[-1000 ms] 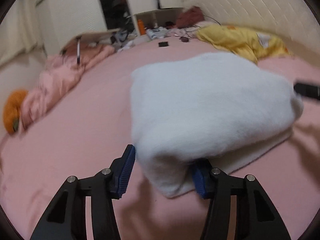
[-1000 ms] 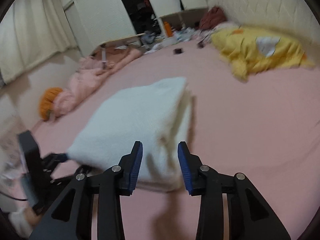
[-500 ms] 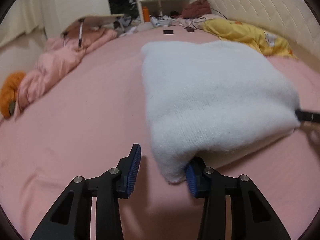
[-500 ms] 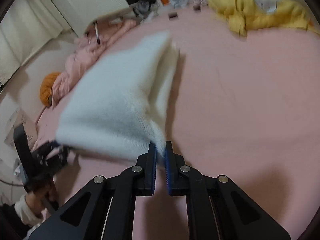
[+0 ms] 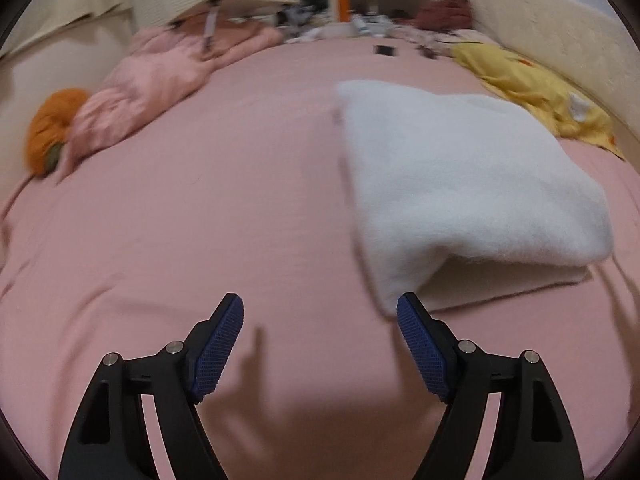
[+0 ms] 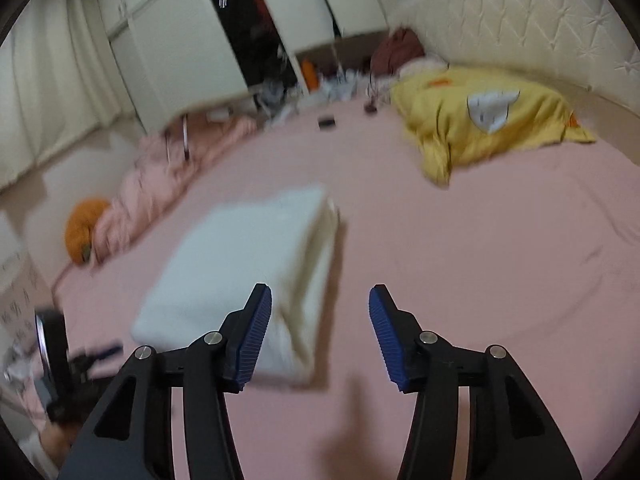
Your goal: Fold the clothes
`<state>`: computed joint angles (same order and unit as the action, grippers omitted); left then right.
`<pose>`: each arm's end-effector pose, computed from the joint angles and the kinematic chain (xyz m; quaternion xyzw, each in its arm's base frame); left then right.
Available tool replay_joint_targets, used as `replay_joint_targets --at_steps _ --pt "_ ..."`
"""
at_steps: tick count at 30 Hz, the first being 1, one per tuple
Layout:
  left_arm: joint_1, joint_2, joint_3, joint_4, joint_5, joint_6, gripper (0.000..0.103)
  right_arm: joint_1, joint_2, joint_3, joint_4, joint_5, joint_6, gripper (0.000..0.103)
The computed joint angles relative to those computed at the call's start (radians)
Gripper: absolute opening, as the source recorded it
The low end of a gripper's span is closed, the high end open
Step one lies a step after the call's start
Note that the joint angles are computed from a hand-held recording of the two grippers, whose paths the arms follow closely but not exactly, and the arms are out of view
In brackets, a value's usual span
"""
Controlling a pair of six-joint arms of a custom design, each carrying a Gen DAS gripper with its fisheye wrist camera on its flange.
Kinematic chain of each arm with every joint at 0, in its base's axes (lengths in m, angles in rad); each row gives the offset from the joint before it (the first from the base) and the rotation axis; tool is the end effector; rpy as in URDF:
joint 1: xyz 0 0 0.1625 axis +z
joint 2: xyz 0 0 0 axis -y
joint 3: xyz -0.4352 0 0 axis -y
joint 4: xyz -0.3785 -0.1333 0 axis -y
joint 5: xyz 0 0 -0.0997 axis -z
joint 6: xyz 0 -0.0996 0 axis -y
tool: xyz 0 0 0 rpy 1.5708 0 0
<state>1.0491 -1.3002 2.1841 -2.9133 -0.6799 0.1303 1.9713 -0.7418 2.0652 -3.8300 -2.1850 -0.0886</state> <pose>-0.0532 -0.5155 0.2772 0.1887 0.8639 -0.2828 0.3717 0.2797 -0.4660 0.1215 0.0737 -0.8585 0.4666 0.1998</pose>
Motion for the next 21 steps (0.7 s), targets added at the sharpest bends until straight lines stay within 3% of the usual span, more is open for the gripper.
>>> replay_joint_targets --at_steps 2,6,9,12,13,14,16,19,21 --pt "-0.03 -0.028 -0.017 0.059 0.007 -0.051 0.079 -0.012 0.003 -0.055 0.065 0.044 0.0 0.053" --pt "-0.085 0.034 -0.072 -0.033 0.004 0.076 0.08 -0.035 0.06 -0.209 0.204 0.123 -0.055 0.053" --pt "-0.073 0.109 -0.132 -0.095 -0.07 0.138 0.08 -0.038 0.113 -0.27 0.249 0.131 -0.076 0.053" --pt "-0.024 0.144 -0.158 -0.116 -0.226 0.161 0.08 -0.066 0.138 -0.278 0.311 0.11 -0.065 0.053" --pt "-0.008 0.15 -0.171 -0.072 -0.254 0.149 0.08 -0.076 0.146 -0.28 0.343 0.087 -0.063 0.051" --pt "0.01 0.158 -0.178 -0.022 -0.271 0.129 0.08 -0.085 0.16 -0.277 0.351 0.05 -0.077 0.051" --pt "0.029 0.158 -0.153 -0.047 -0.291 0.15 0.08 -0.1 0.156 -0.241 0.297 0.061 -0.101 0.054" --pt "0.009 0.129 -0.127 -0.054 -0.271 0.153 0.077 -0.096 0.12 -0.227 0.34 0.048 -0.009 0.057" --pt "-0.019 0.105 -0.087 -0.143 -0.27 0.182 0.076 -0.073 0.13 -0.24 0.234 0.025 -0.073 0.057"
